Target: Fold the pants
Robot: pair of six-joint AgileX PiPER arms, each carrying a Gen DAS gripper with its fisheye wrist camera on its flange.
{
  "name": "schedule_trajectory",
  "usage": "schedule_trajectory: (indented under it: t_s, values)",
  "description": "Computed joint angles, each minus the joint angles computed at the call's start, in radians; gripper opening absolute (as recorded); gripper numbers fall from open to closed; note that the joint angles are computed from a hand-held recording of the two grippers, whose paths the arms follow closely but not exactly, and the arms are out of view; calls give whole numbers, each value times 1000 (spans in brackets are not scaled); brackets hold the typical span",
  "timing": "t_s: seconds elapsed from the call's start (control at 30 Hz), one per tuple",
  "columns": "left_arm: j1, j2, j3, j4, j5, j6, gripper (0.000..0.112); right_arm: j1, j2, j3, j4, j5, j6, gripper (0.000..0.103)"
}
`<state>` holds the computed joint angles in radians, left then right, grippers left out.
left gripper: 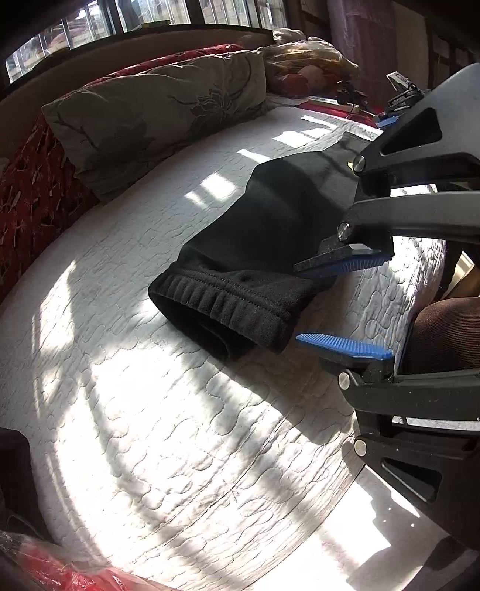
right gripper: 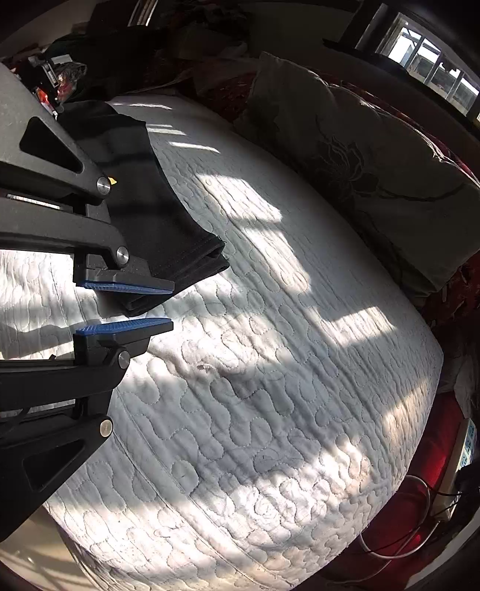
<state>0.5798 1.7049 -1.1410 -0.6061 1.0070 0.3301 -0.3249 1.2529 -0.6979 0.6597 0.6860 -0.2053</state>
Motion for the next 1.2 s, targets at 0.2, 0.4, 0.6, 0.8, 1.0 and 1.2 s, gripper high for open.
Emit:
schedule_trajectory:
  t_s: [0.2, 0.4, 0.6, 0.8, 1.0, 1.2]
  values:
    - [-78, 169, -282, 122, 39, -144, 52, 294, 118, -201, -40, -27, 50, 34]
    - [-128, 311, -468, 199, 123, -189, 52, 614, 487, -598, -12, 34, 60, 41]
    - [-165, 364, -512, 221, 143, -159, 52, 766, 841, -1078, -158, 209, 222, 41]
    - [-199, 391, -491, 210, 102, -138, 52, 822, 999, -1318, -243, 391, 251, 41]
    - [-259, 276, -304, 317, -147, -148, 35, 925, 939, -1285, -464, 338, 299, 6]
    - [-250, 276, -287, 287, -146, -121, 37, 905, 964, -1252, -522, 320, 411, 1]
